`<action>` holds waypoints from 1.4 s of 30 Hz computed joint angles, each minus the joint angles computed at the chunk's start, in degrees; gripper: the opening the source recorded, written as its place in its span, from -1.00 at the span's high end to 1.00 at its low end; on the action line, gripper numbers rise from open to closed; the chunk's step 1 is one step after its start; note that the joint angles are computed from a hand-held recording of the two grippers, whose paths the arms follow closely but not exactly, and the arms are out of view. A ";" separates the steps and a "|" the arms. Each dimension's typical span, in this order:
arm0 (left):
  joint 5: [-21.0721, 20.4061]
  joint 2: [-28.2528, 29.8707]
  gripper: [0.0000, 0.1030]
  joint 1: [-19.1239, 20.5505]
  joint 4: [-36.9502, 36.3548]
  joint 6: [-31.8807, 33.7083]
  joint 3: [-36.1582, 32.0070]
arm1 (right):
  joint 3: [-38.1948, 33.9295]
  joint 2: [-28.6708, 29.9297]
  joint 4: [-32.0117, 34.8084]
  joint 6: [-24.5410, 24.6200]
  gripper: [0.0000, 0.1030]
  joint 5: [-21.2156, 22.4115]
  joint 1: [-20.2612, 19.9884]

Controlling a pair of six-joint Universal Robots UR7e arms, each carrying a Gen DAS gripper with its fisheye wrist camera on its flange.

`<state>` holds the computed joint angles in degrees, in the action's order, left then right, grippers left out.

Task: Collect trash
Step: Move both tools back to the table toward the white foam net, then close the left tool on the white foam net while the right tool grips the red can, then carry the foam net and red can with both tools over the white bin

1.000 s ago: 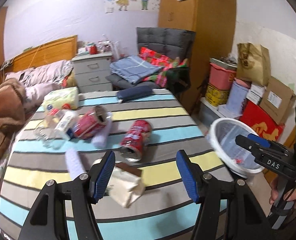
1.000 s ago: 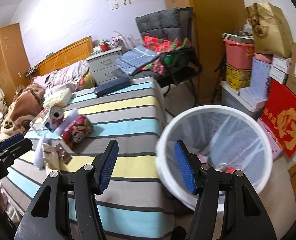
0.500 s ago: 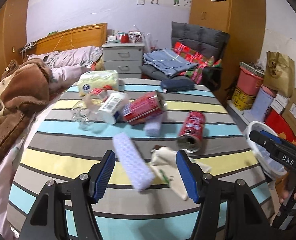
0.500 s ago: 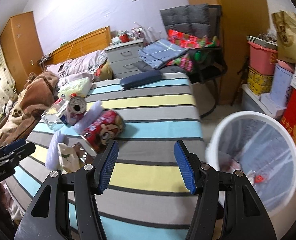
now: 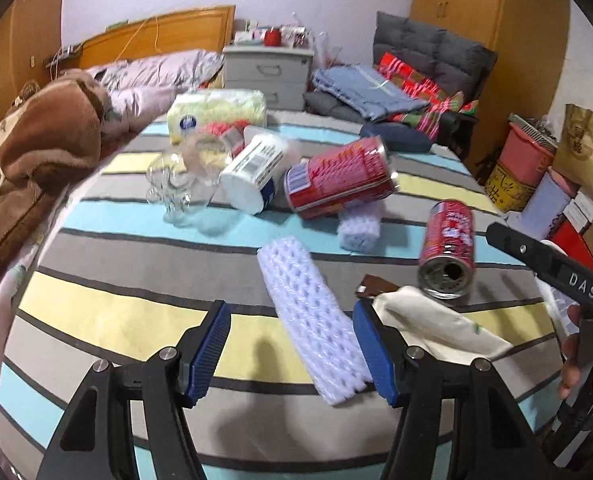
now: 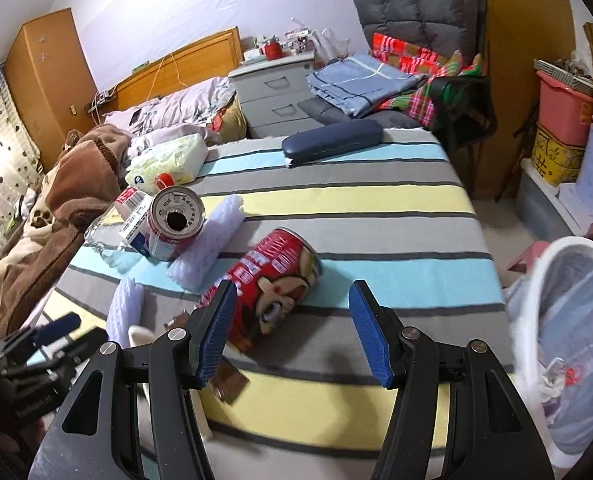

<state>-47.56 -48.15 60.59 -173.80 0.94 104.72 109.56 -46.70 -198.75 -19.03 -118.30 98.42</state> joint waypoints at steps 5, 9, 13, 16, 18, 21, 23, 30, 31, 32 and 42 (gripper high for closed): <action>-1.49 1.33 -0.23 1.63 1.63 -0.52 -2.08 | -2.89 1.55 4.72 2.46 -0.16 0.72 -0.04; -2.89 1.83 -0.23 2.64 4.65 -1.08 -3.81 | -4.94 3.01 6.54 3.34 -0.31 -1.00 0.48; -2.78 2.41 -0.23 3.02 5.47 -1.28 -4.55 | -6.22 3.90 7.87 3.56 -0.32 -2.81 0.72; -2.30 2.55 -0.23 3.26 5.49 -1.05 -4.99 | -6.76 4.44 8.53 2.75 -0.35 -3.54 0.83; -1.11 2.70 -0.23 3.23 5.65 -0.86 -5.30 | -6.92 4.64 9.86 2.16 -0.35 -4.38 1.11; -1.31 2.60 -0.23 3.67 5.86 -0.38 -5.73 | -7.06 4.85 9.78 0.41 -0.35 -5.83 1.37; -1.84 2.70 -0.23 3.89 6.00 0.09 -6.19 | -6.99 4.93 8.33 -0.35 -0.35 -6.74 1.41; -3.70 3.42 -0.23 4.56 6.46 0.40 -8.15 | -8.15 5.67 8.91 -1.50 -0.35 -7.23 1.07; -3.39 3.56 -0.23 4.50 6.17 0.59 -8.13 | -8.29 5.85 8.86 -1.62 -0.35 -7.52 1.10; -3.15 3.81 -0.21 4.46 5.97 1.00 -8.29 | -8.38 5.96 8.93 -1.70 -0.35 -7.55 1.10; -3.85 4.01 0.49 4.46 6.12 1.72 -8.85 | -7.22 5.59 7.17 -1.78 -0.09 -5.66 0.66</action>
<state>-51.41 -44.14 65.05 -167.68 2.66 95.87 102.35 -41.11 -191.58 -20.81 -123.96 99.08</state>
